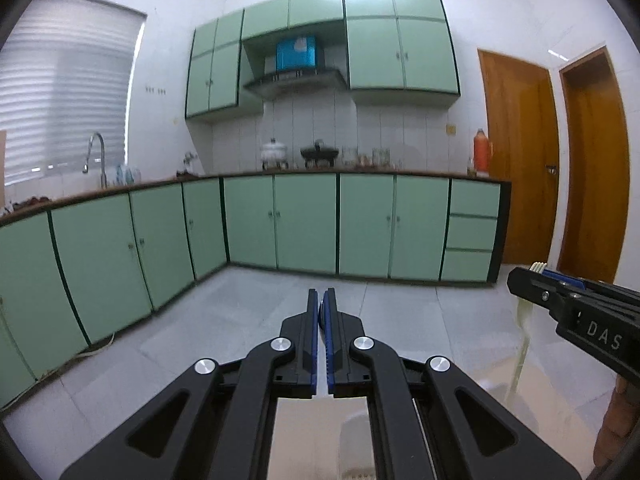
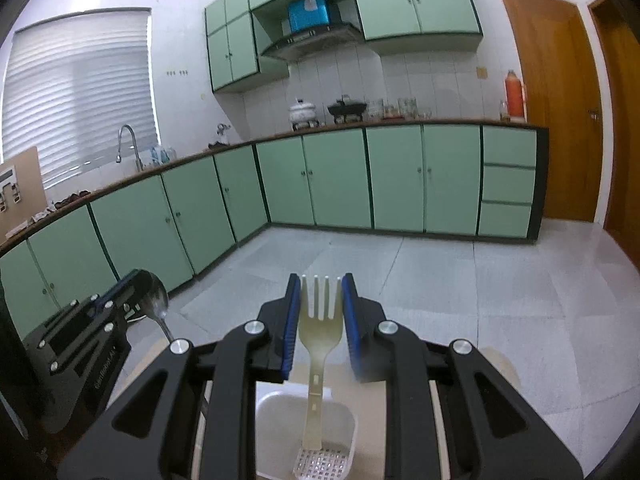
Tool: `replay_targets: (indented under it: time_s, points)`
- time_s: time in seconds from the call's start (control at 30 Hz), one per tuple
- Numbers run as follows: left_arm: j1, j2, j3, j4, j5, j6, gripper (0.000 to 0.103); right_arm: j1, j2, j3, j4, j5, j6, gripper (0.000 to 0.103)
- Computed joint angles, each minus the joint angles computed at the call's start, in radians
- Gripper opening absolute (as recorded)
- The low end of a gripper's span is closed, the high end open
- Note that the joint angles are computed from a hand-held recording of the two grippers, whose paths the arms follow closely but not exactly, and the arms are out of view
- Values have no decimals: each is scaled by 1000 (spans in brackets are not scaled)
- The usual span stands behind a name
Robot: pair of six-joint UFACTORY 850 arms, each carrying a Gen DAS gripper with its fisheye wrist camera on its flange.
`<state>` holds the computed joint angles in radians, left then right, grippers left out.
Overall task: Organize utensils
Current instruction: 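Lower the fork into the white holder with the right gripper while the left gripper carries the spoon there, then open both grippers over the holder and pull them back to the mat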
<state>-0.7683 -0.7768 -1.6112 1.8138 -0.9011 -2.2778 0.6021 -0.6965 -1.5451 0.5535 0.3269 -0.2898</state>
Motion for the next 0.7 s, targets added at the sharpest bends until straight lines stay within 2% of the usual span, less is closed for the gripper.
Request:
replay_targets:
  time_s: [0.13,0.17,0.2,0.23,0.27,0.33,0.4,0.47,0.5,0.6,0.67,0.7]
  points:
    - [4,-6,5,-18,33,8,6,-3,-24,-15,-45,-46,52,21]
    - [3,-3,14,-15,32,2,9,-3,-23,-9,-62,-51,74,22]
    - [2,-1,16,-16,34,1,13,-5,-24,-7,-97,-60,116,25]
    - [0,9,29,-9,40,-11,21,-9,-22,-2,-152,-74,175,28]
    - [-3,22,45,1,36,-29,29,-8,-16,8,-164,-72,193,32]
    - [-13,49,76,4,24,-41,37,-5,8,45,-182,-50,222,38]
    - [-24,76,103,-14,24,-35,44,-4,50,105,-195,-23,251,50]
    - [-39,111,143,-37,28,-30,57,3,97,169,-117,2,183,61]
    - [-53,128,162,-77,24,-7,60,8,126,212,-101,21,175,71]
    - [-84,188,248,-88,54,-34,72,27,204,333,0,71,104,92]
    - [-112,216,298,-109,56,-45,82,46,256,421,56,97,55,94]
    - [-130,230,326,-120,60,-48,83,54,277,458,81,96,30,94]
